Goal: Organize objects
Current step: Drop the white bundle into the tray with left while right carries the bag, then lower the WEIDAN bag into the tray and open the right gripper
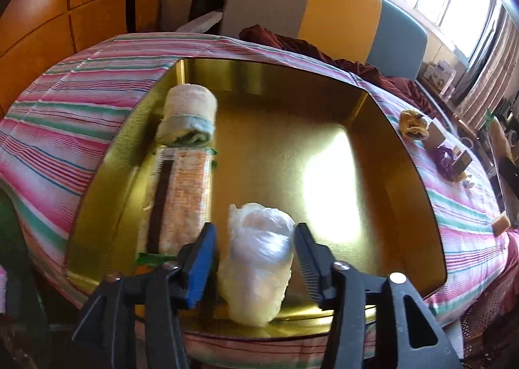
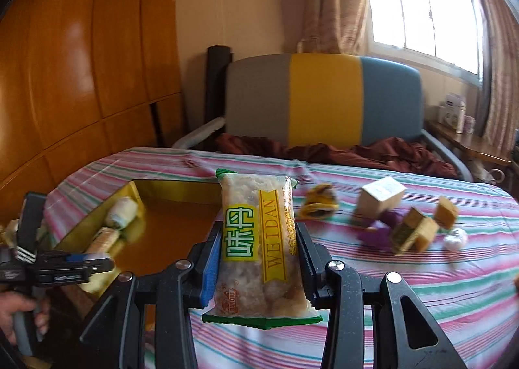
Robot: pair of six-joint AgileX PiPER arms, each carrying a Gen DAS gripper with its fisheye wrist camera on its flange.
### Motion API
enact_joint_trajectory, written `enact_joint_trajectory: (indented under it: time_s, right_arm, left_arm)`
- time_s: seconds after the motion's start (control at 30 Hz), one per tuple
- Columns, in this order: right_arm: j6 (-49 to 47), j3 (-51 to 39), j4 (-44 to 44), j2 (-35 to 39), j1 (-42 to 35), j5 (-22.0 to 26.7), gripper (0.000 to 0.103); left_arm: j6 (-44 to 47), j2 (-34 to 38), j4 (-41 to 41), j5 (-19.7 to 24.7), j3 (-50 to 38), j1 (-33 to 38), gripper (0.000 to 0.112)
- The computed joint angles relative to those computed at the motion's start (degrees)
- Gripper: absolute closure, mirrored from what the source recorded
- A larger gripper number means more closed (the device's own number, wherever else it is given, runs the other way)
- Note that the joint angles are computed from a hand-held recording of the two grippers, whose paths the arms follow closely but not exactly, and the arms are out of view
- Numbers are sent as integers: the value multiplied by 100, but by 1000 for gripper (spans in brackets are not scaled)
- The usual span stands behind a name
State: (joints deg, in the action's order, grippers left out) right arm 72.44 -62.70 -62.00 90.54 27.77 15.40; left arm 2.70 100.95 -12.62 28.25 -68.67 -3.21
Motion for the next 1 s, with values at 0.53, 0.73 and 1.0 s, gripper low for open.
enact_joint_trajectory:
  time_s: [0.53, 0.73, 1.0]
  right_arm:
    - [-4411, -1649, 4480, 1514, 795, 333, 61]
    - [-5448, -3055, 5610, 2434, 871, 1365, 61]
    - [-5612, -5798, 6263, 4043, 800, 3208, 61]
  left_arm:
    - [-609, -1204, -581, -1577, 1065, 742, 50]
    - [-908, -1081, -439, -1449, 946, 883, 50]
    - [-823, -1104, -528, -1461, 976, 940, 50]
